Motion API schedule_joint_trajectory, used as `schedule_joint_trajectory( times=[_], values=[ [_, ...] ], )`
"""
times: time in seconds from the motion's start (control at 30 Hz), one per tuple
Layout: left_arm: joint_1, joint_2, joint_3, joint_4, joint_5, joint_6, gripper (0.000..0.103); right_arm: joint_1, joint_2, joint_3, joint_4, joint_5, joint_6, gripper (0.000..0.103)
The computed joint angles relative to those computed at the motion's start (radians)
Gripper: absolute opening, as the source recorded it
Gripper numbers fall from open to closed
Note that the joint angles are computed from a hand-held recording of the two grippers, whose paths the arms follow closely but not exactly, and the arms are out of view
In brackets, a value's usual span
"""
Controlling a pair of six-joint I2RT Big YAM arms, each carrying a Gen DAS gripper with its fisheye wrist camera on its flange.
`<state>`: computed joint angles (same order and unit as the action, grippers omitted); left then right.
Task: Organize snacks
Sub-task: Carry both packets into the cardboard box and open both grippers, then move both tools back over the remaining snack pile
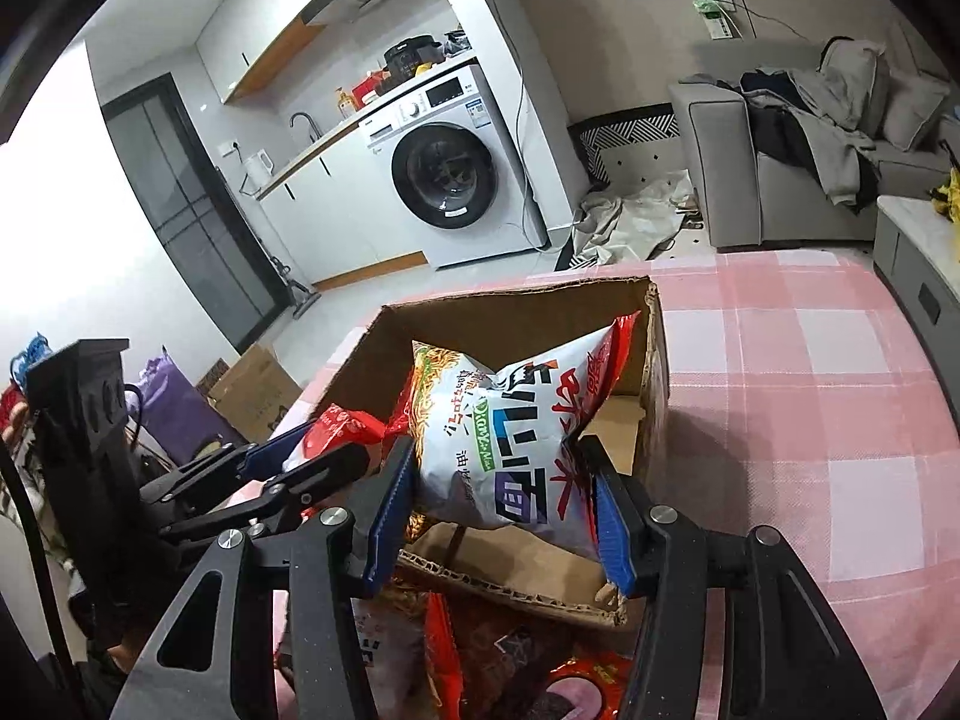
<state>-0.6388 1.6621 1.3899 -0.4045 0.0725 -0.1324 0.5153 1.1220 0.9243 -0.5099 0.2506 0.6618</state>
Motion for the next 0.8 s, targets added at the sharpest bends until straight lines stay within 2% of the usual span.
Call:
schedule_joint_trajectory(
  times=[0.1, 0.23, 0.3, 0.33, 0.4, 0.43, 0.5, 0.53, 0.57, 0.63, 0.8],
  values=[
    [0.003, -0.012, -0.025, 0.023, 0.006, -0.002, 0.04, -0.006, 0.005, 0.003, -0.002, -0.01, -0.004, 0.055],
    [0.0, -0.019, -0.029, 0.026, 0.004, -0.013, 0.04, 0.013, 0.014, 0.018, -0.027, 0.021, -0.025, 0.056],
    [0.0, -0.019, -0.026, 0.019, -0.008, -0.008, 0.044, 0.022, -0.002, 0.008, -0.009, 0.03, -0.038, 0.06],
    [0.001, -0.022, -0.027, 0.015, -0.013, -0.003, 0.048, 0.026, -0.011, 0.004, -0.007, 0.033, -0.044, 0.063],
    [0.004, -0.034, -0.036, 0.017, 0.0, 0.005, 0.055, 0.042, -0.034, -0.007, -0.008, 0.058, -0.042, 0.076],
    [0.007, -0.043, -0.043, 0.018, 0.012, 0.008, 0.062, 0.048, -0.046, -0.01, -0.013, 0.065, -0.038, 0.079],
    [0.006, -0.067, -0.065, 0.028, 0.027, 0.014, 0.08, 0.063, -0.073, -0.021, -0.018, 0.086, -0.03, 0.092],
    [0.002, -0.08, -0.078, 0.03, 0.007, 0.013, 0.093, 0.075, -0.092, -0.031, -0.011, 0.1, -0.029, 0.096],
    [-0.005, -0.093, -0.089, 0.029, -0.023, 0.015, 0.102, 0.086, -0.107, -0.039, -0.009, 0.112, -0.026, 0.103],
    [-0.015, -0.125, -0.119, 0.036, -0.055, 0.022, 0.102, 0.116, -0.13, -0.041, -0.036, 0.146, -0.008, 0.103],
    [-0.021, -0.214, -0.213, 0.053, -0.068, 0.026, 0.102, 0.198, -0.163, -0.04, -0.142, 0.248, 0.06, 0.103]
  ],
)
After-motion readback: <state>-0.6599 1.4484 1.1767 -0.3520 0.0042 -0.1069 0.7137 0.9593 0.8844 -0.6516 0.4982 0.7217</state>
